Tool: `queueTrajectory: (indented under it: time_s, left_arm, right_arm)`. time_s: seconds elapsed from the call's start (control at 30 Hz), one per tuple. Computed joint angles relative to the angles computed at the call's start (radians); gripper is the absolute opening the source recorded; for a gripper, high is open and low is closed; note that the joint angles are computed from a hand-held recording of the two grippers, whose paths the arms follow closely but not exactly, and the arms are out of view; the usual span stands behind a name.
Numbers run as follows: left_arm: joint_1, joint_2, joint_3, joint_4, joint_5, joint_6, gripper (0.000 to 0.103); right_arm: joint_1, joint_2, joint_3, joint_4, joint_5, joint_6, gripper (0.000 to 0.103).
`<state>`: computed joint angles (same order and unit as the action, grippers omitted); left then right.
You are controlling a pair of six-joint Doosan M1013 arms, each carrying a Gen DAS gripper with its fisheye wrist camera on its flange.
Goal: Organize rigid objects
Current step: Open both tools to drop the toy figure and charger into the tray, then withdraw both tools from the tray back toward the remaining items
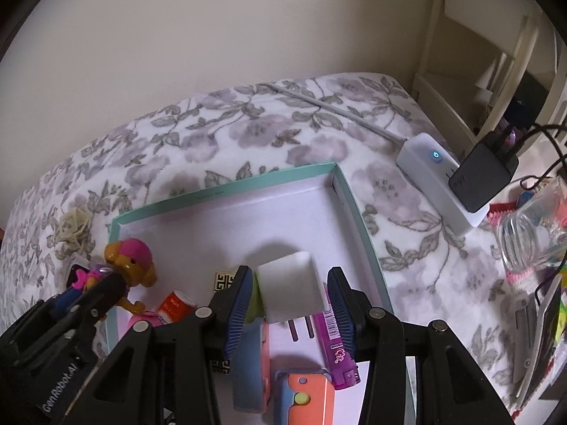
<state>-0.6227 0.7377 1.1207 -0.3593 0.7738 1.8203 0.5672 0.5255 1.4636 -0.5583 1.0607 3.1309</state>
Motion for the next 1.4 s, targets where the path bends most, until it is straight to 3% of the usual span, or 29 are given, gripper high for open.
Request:
queueTrajectory:
  time_s: [0.37, 0.47, 0.53, 0.67, 0.77, 0.93, 1.0, 1.13, 1.2, 1.4]
  left_arm:
    - [0.003, -0.005, -0.008, -0.005, 0.02, 0.01, 0.043]
    - [0.006, -0.009, -0.01, 0.019, 0.015, -0.018, 0.043]
    - [0.009, -0.01, -0.014, 0.059, 0.01, -0.062, 0.043]
    - [0.02, -0.008, -0.022, 0.131, 0.005, -0.153, 0.046]
    - [0.029, -0.002, -0.03, 0.183, 0.011, -0.221, 0.062]
    - [0.042, 0.006, -0.038, 0.251, 0.018, -0.298, 0.063]
    - [0.05, 0.009, -0.039, 0.269, 0.019, -0.325, 0.075]
    - [0.069, 0.013, -0.04, 0.288, 0.016, -0.372, 0.078]
    - [0.076, 0.015, -0.041, 0.312, 0.016, -0.399, 0.09]
    - [0.099, 0.019, -0.044, 0.371, 0.021, -0.47, 0.096]
  right_arm:
    - [0.019, 0.011, -0.047, -0.049, 0.043, -0.018, 0.05]
    - [0.024, 0.014, -0.057, -0.064, 0.026, -0.022, 0.053]
    - [0.026, 0.021, -0.066, -0.068, 0.013, -0.035, 0.063]
    - [0.029, 0.047, -0.098, -0.057, 0.023, -0.085, 0.066]
    - [0.031, 0.06, -0.111, -0.055, 0.017, -0.104, 0.075]
    - [0.035, 0.08, -0.139, -0.05, 0.0, -0.129, 0.083]
    - [0.038, 0.088, -0.152, -0.054, -0.002, -0.14, 0.085]
    - [0.045, 0.109, -0.184, -0.066, -0.004, -0.172, 0.094]
    - [0.048, 0.118, -0.199, -0.068, -0.005, -0.186, 0.098]
    - [0.057, 0.146, -0.24, -0.076, -0.009, -0.216, 0.102]
